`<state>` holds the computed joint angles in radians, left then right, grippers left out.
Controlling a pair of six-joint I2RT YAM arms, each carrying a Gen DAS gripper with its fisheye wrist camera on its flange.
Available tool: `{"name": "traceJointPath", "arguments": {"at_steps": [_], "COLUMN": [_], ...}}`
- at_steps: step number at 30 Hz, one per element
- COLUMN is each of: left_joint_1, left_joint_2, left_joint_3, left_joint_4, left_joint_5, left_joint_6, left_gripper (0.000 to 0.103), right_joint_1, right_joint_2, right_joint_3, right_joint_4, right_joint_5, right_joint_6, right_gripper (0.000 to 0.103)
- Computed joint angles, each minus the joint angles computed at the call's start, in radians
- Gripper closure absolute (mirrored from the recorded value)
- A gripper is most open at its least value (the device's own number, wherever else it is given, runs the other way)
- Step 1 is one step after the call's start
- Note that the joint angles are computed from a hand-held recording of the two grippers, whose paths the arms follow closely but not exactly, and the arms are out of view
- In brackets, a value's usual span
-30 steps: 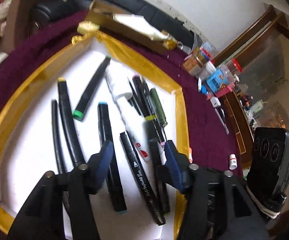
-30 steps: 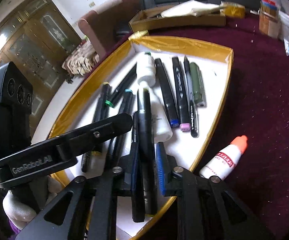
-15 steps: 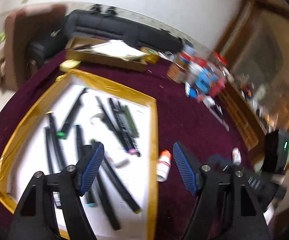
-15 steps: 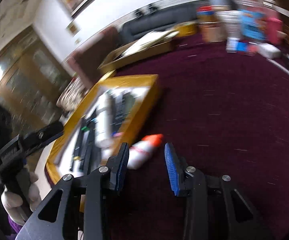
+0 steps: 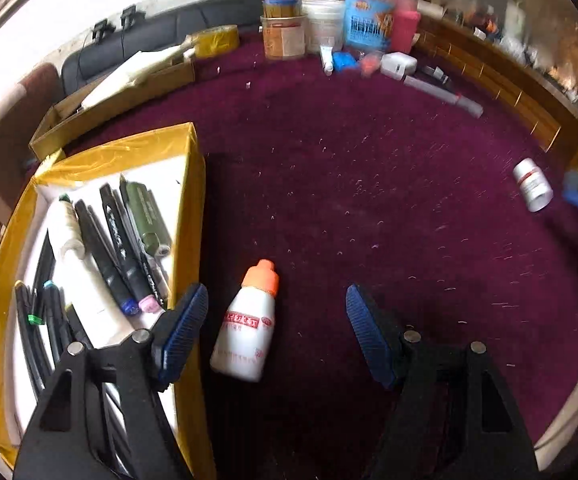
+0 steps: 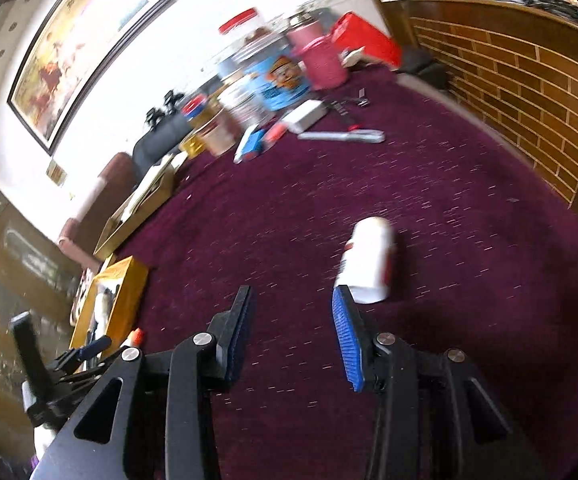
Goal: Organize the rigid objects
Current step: 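Move both open grippers toward the glue bottle and white pill bottle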
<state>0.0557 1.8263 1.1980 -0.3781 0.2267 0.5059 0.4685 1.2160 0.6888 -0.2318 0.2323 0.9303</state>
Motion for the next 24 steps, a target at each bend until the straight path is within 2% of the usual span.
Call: {"name": "traceJointPath", "arguments": {"at_steps": [2,3,5,8,9,14,20,24], "left_joint_1": [-0.011,-0.001,0.002,0.057,0.065,0.054,-0.027,-0.126], "left_joint_2": [0.051,0.077,0.050,0.053,0.040,0.003,-0.015,-0.060], "left_joint_3": [0.070,0.107,0.078,0.124,0.119,0.081,0.038,-0.047], "left_joint_4": [-0.115,-0.185,-0.188,-0.325,-0.324,-0.271,-0.196,-0.059], "left_joint_5": [0.018,0.070,0.107,0.287,0.303,0.263,0.198,0.022], "left_joint_6": [-0.001,-0.001,0.023,0.052,0.044,-0.018,-0.109,-0.163], "left_gripper": [0.032,0.035,0.037,0.038,0.038,0.038,0.038,0.037], "right_joint_1": [-0.032,-0.051,-0.065,-0.085,-0.094,-0.127,-0.150,-0.148], "right_joint_2": [-0.010,-0.014,-0.020,-0.024,-0.025,-0.023,-0.033,-0.019], "right_joint_3": [-0.009,-0.015,-0.027,-0.045,-0.053,-0.084,-0.091,-0.080], "right_joint_4": [0.001,0.004,0.007,0.016,0.027,0.066,0.063,0.049], "right_joint_5": [-0.018,-0.033,-0.047,-0.070,-0.079,-0.113,-0.119,-0.103], "right_joint_6": [-0.010,-0.017,-0.020,-0.029,-0.033,-0.026,-0.017,-0.005], "right_gripper": [0.066,0.066,0.065,0.065,0.065,0.065,0.065,0.058]}}
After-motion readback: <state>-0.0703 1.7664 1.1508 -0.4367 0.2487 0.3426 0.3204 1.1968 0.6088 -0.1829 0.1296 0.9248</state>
